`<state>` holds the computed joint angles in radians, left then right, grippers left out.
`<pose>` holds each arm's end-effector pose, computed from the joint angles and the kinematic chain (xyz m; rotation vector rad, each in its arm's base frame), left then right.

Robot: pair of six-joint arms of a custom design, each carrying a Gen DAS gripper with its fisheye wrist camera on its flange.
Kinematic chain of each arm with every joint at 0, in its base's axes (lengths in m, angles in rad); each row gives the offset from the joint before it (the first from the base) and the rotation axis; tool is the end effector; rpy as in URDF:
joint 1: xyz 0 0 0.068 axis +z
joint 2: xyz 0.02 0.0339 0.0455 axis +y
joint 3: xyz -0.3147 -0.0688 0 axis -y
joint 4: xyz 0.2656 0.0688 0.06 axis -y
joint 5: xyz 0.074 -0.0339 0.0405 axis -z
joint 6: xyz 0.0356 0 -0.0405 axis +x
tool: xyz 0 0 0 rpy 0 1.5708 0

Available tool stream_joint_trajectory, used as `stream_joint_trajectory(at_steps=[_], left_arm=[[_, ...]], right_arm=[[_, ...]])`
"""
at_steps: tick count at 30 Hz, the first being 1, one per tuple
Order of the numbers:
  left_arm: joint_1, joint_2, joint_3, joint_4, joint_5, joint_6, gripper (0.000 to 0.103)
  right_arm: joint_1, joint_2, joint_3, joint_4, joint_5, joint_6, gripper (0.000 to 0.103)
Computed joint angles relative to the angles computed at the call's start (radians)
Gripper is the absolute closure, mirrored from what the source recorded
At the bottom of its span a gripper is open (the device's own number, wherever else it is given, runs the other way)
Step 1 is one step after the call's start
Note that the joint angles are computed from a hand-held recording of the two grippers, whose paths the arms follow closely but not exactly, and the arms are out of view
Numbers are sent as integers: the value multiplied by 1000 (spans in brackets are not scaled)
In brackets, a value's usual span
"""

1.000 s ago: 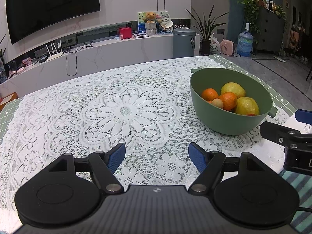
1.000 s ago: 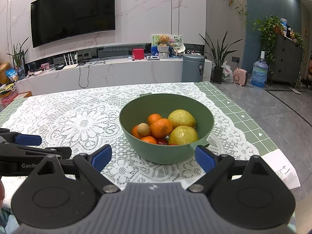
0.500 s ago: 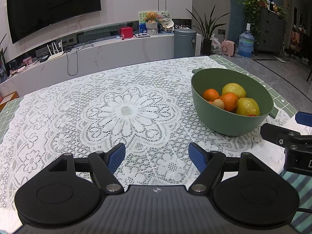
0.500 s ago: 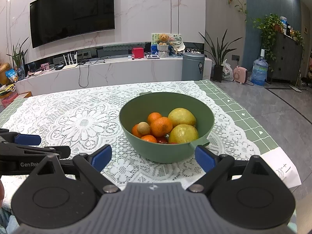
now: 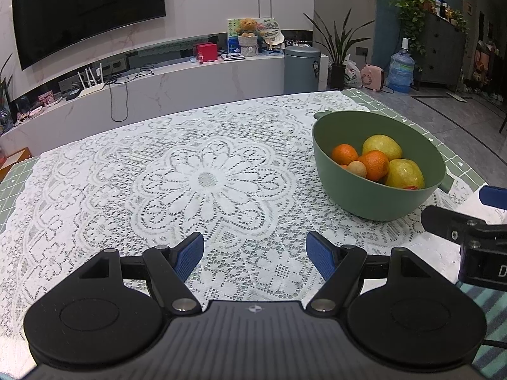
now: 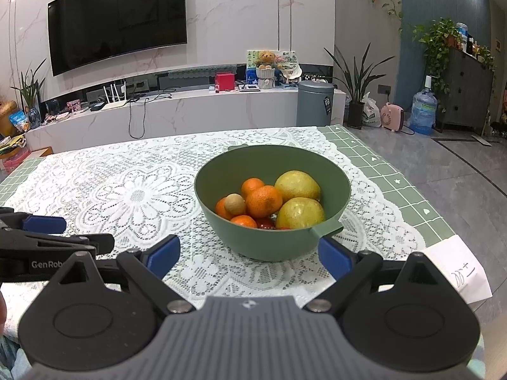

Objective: Organize fruits

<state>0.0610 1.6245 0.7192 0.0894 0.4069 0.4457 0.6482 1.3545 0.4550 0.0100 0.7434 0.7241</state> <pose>0.3215 0.0055 0.1782 0.6262 2.2283 -0.2315 0.1961 0.1183 0.1724 0.3809 2.1509 -0.1667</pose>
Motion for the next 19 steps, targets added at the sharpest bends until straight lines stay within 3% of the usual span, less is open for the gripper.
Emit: stream_joint_trajectory(at_steps=[19], left_arm=[[6, -9, -9, 21, 7, 1, 17]], right_arm=[[-2, 0, 3, -2, -4, -2, 8]])
